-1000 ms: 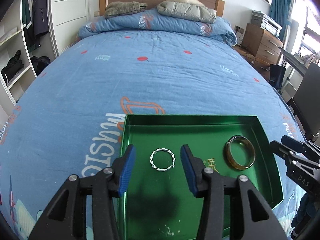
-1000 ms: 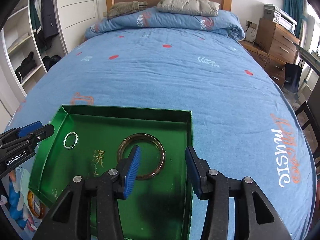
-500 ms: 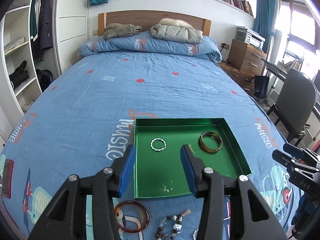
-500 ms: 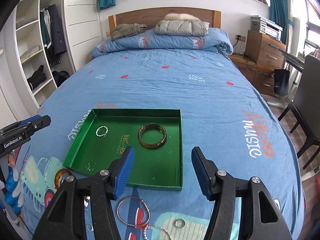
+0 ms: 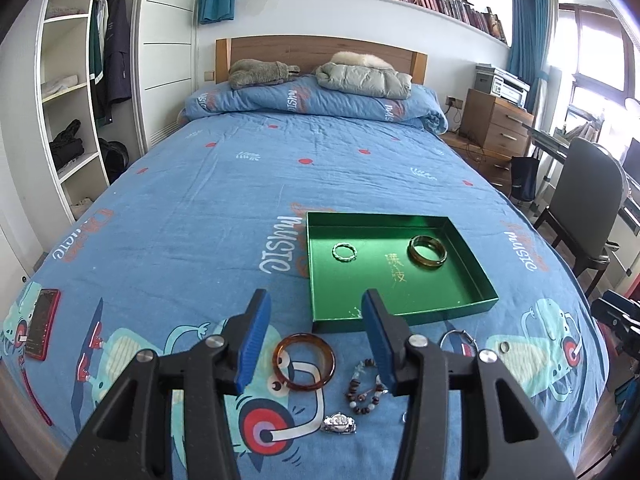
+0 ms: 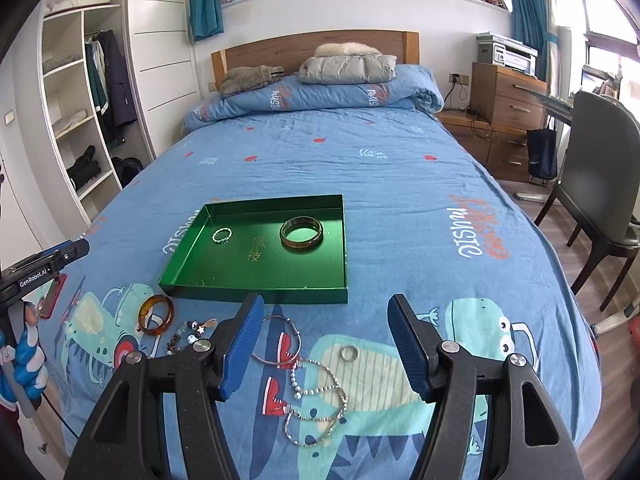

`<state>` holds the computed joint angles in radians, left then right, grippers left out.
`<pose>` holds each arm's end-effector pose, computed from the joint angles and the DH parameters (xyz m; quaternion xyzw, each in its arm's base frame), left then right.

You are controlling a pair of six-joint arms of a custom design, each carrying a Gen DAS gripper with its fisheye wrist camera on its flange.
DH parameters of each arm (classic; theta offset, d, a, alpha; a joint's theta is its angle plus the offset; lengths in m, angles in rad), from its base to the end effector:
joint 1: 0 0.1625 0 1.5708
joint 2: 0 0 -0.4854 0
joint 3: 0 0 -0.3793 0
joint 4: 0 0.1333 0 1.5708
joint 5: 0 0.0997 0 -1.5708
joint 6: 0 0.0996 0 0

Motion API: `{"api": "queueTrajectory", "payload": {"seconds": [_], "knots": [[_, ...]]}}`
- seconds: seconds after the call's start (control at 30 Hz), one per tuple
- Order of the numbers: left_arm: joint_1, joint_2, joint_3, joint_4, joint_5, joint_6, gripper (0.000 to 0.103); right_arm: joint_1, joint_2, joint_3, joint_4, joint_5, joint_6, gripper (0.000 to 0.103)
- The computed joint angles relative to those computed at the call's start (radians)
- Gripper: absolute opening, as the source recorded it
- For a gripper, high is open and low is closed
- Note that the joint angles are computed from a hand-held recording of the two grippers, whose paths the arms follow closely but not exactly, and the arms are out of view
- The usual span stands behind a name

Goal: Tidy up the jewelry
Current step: 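Withdraw both tools from the tray back over the remaining jewelry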

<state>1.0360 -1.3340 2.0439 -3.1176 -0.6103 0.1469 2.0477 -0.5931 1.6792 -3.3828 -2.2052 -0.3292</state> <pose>-0.0754 -0.5489 0.4229 0.0940 0.8265 -0.4350 0.3448 0.3905 -0.5941 0.1044 0.2465 -0.8605 0.3579 0.2659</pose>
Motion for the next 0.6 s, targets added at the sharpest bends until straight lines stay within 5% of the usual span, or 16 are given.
{"api": "queueTrajectory", "payload": {"seconds": [0.27,0.6], "knots": [[-0.047,-0.101,0.113,-0.066,0.070,0.038,0.046,0.019,-0.057,0.143,-0.108,0.000,0.017,0.065],[-0.036,-0.200,0.179,-0.019,0.065,-0.049,0.046,0.013,-0.074,0.250,-0.202,0.027,0.017,0.066]]}}
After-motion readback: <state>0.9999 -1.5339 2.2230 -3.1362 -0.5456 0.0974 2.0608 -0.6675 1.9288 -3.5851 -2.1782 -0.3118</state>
